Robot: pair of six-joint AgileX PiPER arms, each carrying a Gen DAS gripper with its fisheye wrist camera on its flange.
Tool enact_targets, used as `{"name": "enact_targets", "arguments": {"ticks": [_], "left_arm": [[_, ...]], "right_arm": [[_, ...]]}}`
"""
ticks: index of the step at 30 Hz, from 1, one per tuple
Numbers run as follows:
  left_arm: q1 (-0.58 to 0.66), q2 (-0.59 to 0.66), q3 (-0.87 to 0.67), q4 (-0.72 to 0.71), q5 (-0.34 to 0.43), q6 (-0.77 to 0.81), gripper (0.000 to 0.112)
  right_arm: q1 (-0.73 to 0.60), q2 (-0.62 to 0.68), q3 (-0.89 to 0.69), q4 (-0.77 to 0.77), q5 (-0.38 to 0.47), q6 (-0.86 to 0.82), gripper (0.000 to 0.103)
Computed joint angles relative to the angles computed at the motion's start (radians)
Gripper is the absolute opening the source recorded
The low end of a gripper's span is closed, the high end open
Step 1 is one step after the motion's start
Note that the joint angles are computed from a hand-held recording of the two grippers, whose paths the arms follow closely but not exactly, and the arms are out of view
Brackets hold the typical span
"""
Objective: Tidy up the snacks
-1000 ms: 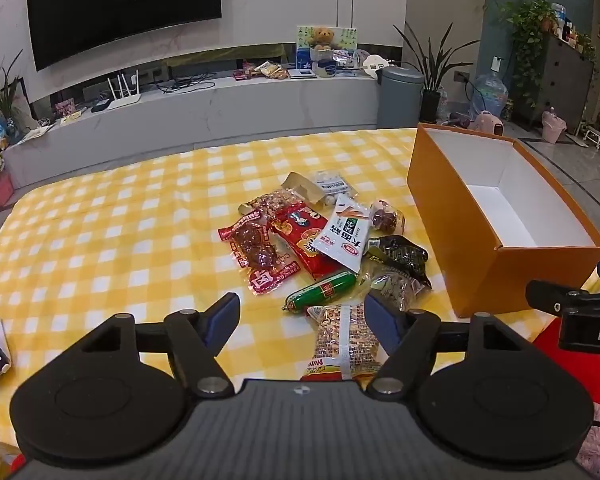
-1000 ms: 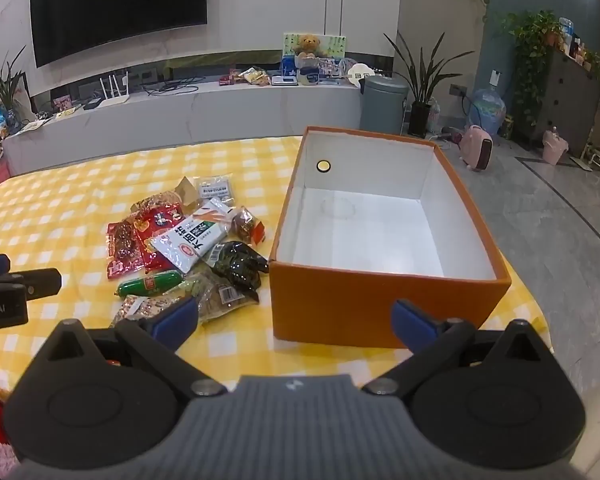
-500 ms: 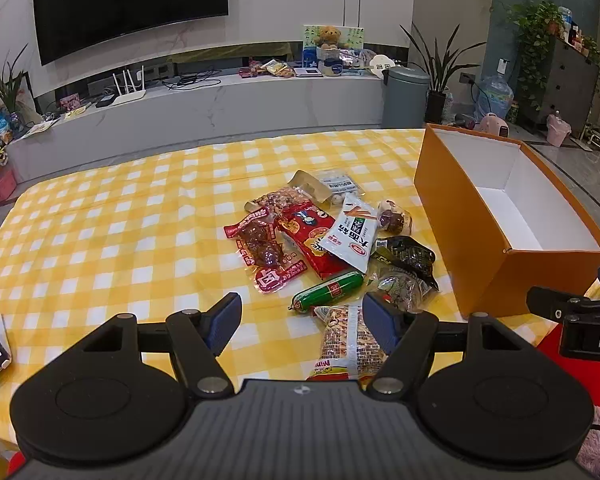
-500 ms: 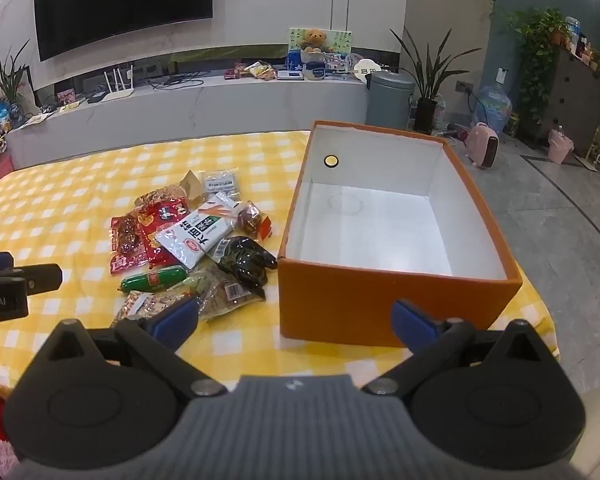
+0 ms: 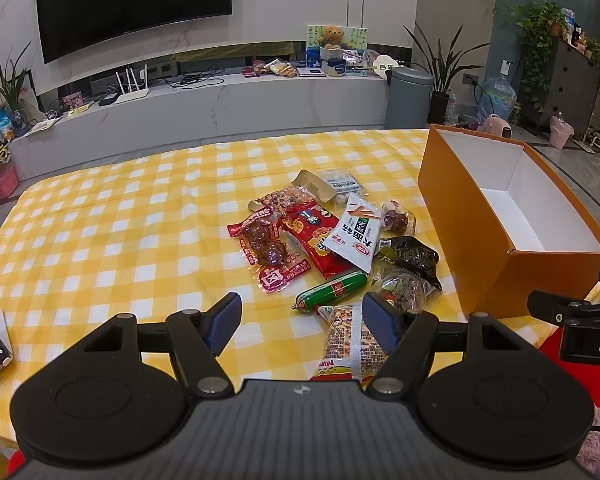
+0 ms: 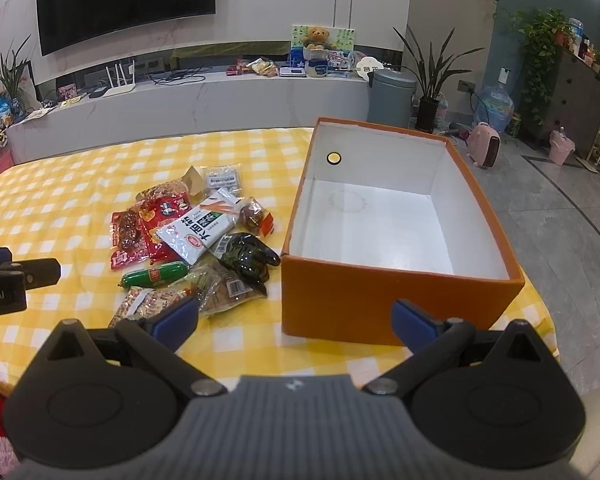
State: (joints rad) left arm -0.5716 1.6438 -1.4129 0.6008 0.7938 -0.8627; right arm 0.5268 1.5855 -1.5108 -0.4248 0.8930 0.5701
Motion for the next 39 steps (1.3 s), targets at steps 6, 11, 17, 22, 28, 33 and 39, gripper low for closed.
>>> {"name": "enact_targets", "arguments": {"ticks": [6,11,17,22,28,33,39], "left_arm": [[-0.001,0.000,-0.001,-0.001,0.002,0.000,0.082],[-0.001,0.000,0.000,0.001,0.001,-0.003,0.082],[-0.001,0.000,-0.001,-0.001,0.002,0.000,0.082],[0.000,-0.002,0.000,-0.001,0.001,0.002,0.082],[0.000,-0.001,-0.001,0.000,0.001,0.001,0.082],[0.001,-0.002,0.000,-0.002,0.000,0.002,0.082],[0.001,-0.002,-0.001,-0.004,0.001,0.005,0.082]], "right_arm": [[-0.001,0.004,-0.004,0.005,0.002,-0.003,0.100],[-0.003,0.006,-0.007,0.013,0.002,-0.008,0.100],[-0.003,0.008,-0.007,0.012,0.001,-0.011,0.100],[-0.003,0.014,-0.014,0.017,0.008,-0.015,0.100],[-0.005,0.017,-0.015,0.023,0.009,-0.017,0.100],[-0.007,0.021,-0.019,0.031,0.015,-0.019,0.100],[-0.007,0.023,-0.020,0.032,0.017,-0.018,0.100]]}}
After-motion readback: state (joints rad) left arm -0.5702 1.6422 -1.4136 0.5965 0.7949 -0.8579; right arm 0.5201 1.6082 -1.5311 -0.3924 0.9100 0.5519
